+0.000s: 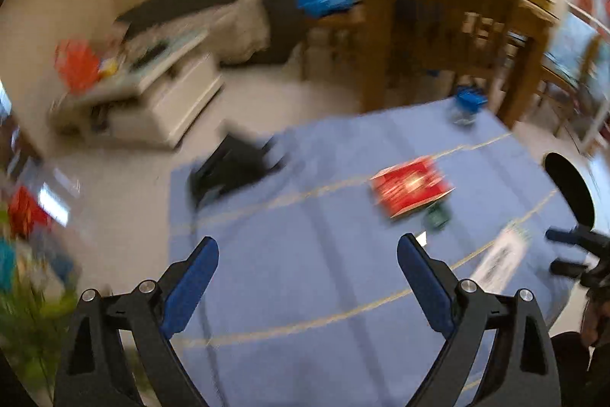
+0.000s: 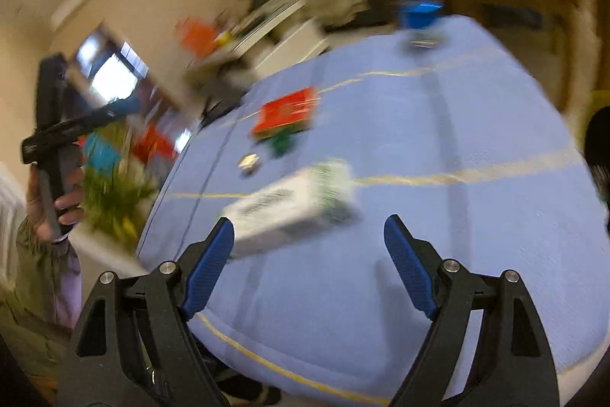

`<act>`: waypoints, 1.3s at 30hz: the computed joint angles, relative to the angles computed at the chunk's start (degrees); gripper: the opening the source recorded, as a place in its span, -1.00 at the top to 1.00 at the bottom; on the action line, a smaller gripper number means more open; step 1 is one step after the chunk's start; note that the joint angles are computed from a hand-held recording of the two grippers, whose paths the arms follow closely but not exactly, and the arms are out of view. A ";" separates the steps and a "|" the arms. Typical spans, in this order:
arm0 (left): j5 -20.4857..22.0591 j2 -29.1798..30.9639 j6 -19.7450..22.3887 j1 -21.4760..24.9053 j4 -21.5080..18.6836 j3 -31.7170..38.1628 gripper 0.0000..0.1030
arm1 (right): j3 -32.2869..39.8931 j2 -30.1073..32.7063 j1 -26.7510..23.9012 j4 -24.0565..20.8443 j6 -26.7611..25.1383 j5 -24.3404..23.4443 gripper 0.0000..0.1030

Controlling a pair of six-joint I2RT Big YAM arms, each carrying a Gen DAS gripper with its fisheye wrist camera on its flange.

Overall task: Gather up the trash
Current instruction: 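Grasp the green bottle cap with the left tool while the right tool grasps the gold cap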

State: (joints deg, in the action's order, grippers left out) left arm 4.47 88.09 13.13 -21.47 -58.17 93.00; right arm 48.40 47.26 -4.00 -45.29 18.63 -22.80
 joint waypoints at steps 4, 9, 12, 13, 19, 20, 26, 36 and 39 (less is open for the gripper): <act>2.82 -0.59 -0.18 5.73 1.19 -4.99 -0.77 | 7.79 10.24 9.84 1.26 -0.29 6.49 -0.30; 6.57 -0.96 0.61 10.21 2.36 -9.01 -0.77 | 11.29 17.61 16.30 1.58 1.08 15.18 -0.04; 9.23 -1.15 1.14 11.72 2.52 -10.24 -0.77 | 12.99 21.25 17.34 1.12 1.57 17.41 0.00; 9.68 -1.66 1.36 11.85 2.92 -11.01 -0.77 | 14.10 22.74 17.78 0.52 1.38 18.73 0.02; 11.11 -1.59 1.97 11.09 3.53 -10.89 -0.77 | 19.02 29.52 21.21 -1.99 -2.05 25.19 0.13; 11.34 -1.69 2.03 10.77 3.62 -10.81 -0.77 | 20.25 31.03 21.94 -3.40 -2.65 27.71 0.15; 12.61 -2.22 3.14 8.74 4.30 -10.69 -0.77 | 19.99 32.39 22.41 -3.41 -2.29 28.23 0.60; 12.48 4.21 1.45 -2.36 -2.52 -2.78 -0.74 | 2.85 11.96 12.86 9.93 9.26 19.94 0.60; 10.03 8.73 -1.99 -7.11 -5.47 2.39 -0.63 | -0.36 7.77 7.23 11.54 12.58 18.28 0.60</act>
State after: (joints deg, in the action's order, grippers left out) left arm 14.50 96.82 11.14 -28.58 -63.63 95.39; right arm 48.04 55.03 3.23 -33.75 31.21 -4.52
